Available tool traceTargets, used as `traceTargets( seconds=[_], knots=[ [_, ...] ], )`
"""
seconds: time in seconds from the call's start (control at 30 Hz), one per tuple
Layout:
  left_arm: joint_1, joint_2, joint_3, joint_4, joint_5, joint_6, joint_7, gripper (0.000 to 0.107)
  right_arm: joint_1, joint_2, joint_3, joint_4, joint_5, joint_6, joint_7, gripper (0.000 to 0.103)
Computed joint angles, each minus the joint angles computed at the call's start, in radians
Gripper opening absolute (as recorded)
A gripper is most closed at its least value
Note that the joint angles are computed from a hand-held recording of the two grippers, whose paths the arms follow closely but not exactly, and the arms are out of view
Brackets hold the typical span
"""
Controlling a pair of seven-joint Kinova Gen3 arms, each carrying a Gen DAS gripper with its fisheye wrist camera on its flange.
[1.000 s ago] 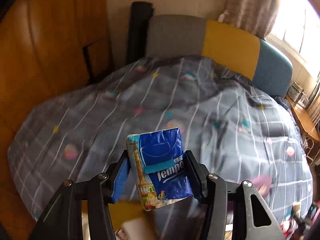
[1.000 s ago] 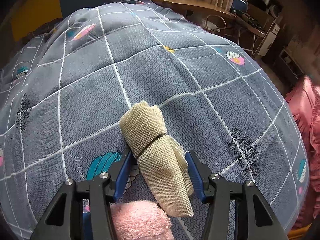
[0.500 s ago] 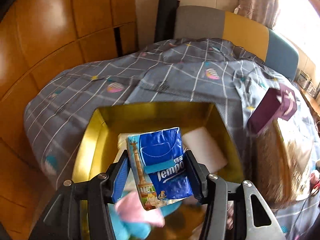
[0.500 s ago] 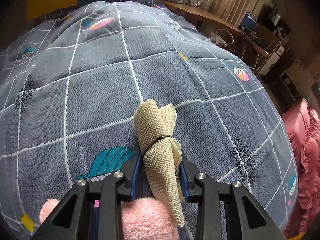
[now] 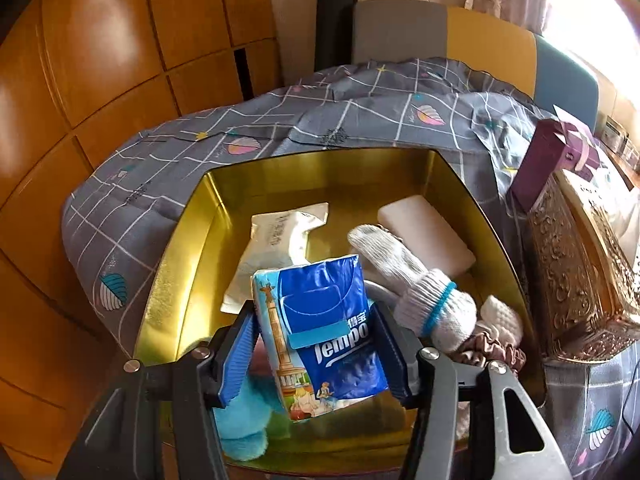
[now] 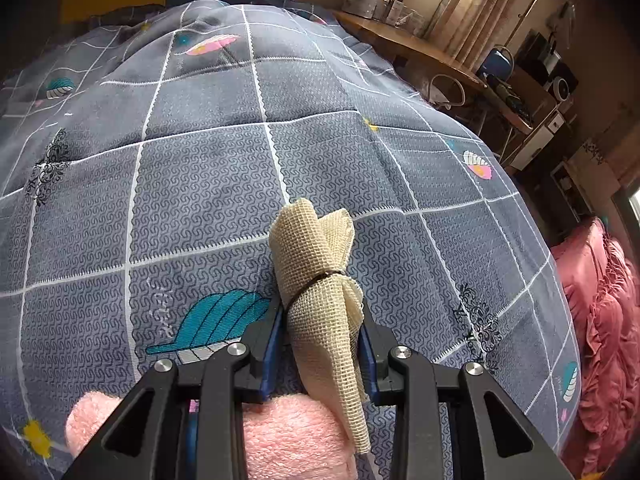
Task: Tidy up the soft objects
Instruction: 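Carry the Tempo tissue pack into the gold tray and open the left tool, then lift the beige rolled bandage with the right tool toward the gold tray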
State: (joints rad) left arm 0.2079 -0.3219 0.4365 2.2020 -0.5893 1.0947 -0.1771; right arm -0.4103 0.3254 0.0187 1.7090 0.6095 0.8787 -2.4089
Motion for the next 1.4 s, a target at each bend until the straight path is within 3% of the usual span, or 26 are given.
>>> traceTargets(
  seconds=[0.27,0.7,0.8,1.13,1.4],
  knots=[
    [0.023,0.028,0.022,-0.015,-0.01,0.01,0.031,0.063,0.005,0.002,0.001,-0.001,-0.008,-0.008,0.004,0.033],
    [0.065,-0.002,0.071,-0.06,-0.052,0.082,0.056,0.064,0.039,0.004,0.007,-0.019,-0.061,-0.032,0.016,0.029],
    [0.067,-0.014,0.084,-0.069,-0.062,0.083,0.039,0.064,0.043,0.021,0.007,-0.054,-0.085,-0.002,0.03,0.027],
    [0.032,-0.06,0.123,-0.073,-0.051,0.056,-0.019,0.064,-0.006,0.106,0.002,-0.346,-0.113,0.169,0.132,0.023],
    [-0.01,-0.106,0.148,-0.062,-0.016,0.028,-0.063,0.064,-0.135,0.168,-0.032,-0.652,-0.139,0.232,0.291,0.023]
  ],
)
